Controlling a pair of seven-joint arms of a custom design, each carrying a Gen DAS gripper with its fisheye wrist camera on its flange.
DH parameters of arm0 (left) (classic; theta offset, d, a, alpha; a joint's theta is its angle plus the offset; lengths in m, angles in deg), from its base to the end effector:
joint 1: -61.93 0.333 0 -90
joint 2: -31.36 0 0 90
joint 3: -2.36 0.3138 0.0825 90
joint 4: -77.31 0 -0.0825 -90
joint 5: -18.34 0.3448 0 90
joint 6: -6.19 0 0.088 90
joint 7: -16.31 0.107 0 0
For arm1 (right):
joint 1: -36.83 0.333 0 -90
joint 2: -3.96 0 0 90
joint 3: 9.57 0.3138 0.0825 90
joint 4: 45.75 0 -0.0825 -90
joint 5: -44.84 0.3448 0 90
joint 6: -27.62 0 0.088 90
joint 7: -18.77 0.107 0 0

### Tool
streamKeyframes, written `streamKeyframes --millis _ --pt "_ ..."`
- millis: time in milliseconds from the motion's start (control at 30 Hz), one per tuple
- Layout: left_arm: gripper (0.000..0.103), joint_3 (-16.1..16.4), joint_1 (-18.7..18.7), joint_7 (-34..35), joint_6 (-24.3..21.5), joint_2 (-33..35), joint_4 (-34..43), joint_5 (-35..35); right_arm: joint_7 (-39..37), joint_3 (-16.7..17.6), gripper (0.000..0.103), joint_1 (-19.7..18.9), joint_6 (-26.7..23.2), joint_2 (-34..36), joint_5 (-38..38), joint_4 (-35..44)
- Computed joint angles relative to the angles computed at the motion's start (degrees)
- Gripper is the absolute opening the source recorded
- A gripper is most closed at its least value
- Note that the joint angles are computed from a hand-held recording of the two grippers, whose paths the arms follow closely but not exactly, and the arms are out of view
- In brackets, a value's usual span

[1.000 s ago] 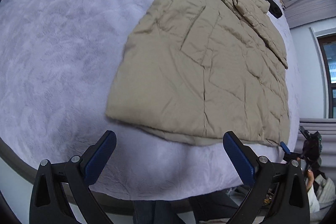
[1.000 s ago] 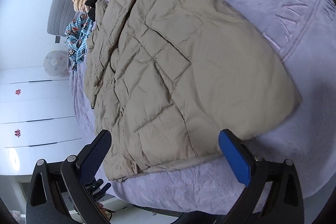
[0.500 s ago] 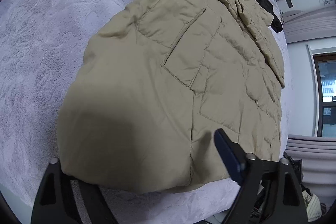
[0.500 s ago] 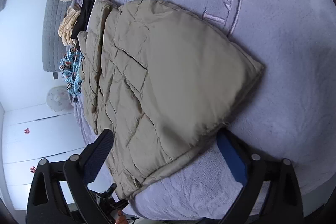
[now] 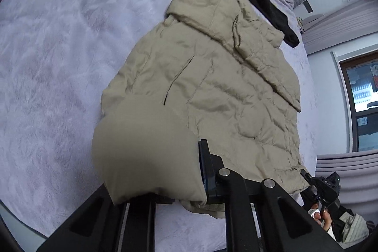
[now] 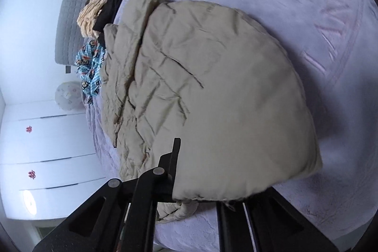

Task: Fold large clothes

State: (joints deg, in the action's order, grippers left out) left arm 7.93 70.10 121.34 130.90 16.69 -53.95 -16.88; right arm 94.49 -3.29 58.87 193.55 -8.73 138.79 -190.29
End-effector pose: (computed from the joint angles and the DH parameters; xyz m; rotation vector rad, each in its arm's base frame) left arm 0.4428 0.0883 0.4896 2.3065 -1.7026 0.7971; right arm 0.3922 0.1447 0.4030 -0.8886 2.1231 0.4149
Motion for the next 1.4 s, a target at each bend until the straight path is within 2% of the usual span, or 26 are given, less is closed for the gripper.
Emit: streamKeyframes --millis 200,300,533,667,733,933,1133,1333,1367,1400 --pt "0.017 -2.57 -1.34 -3.13 4.36 4.72 11.08 2.50 1.25 -3.37 0.008 -2.93 -4.93 3.85 -13.80 9.21" --pt "0.017 -4.59 -1.55 -7.16 6.52 9.90 19.03 7.01 2.14 -4.88 0.008 -5.05 -8.98 8.09 -21.23 16.37" --pt "0.017 -8.75 -1.66 -18.39 9.74 26.03 40.40 21.33 5.89 -5.02 0.008 -10.94 -17.90 24.24 -36.91 41.45" --pt "0.017 -9.67 -2.05 -25.53 6.42 37.67 54.73 29.69 13.32 -4.45 0.008 -12.24 -20.48 35.83 -46.60 56.79" --pt "0.017 -10.20 -2.09 -27.27 4.31 42.86 60.66 32.46 17.25 -4.25 0.008 -12.37 -21.11 40.38 -50.13 61.87" --pt "0.017 -11.49 -2.60 -28.04 -1.75 56.05 75.03 37.40 24.65 -2.11 0.008 -13.94 -20.12 49.01 -55.59 69.20" --pt "0.017 -12.23 -2.86 -27.26 -3.69 62.86 82.45 38.55 29.06 -1.00 0.008 -14.55 -20.81 54.23 -60.00 74.59" --pt "0.018 -13.06 -2.17 -24.25 -3.24 61.99 81.07 38.34 32.49 -0.92 0.009 -14.77 -24.43 56.94 -63.67 79.65" --pt "0.020 -13.21 -1.96 -23.64 -3.57 61.73 80.90 38.12 32.57 -0.81 0.009 -14.86 -24.86 57.03 -64.00 80.03" --pt "0.026 -13.49 -1.62 -23.05 -3.59 61.31 80.41 37.66 32.75 -0.83 0.010 -14.81 -25.23 57.00 -64.43 80.28"
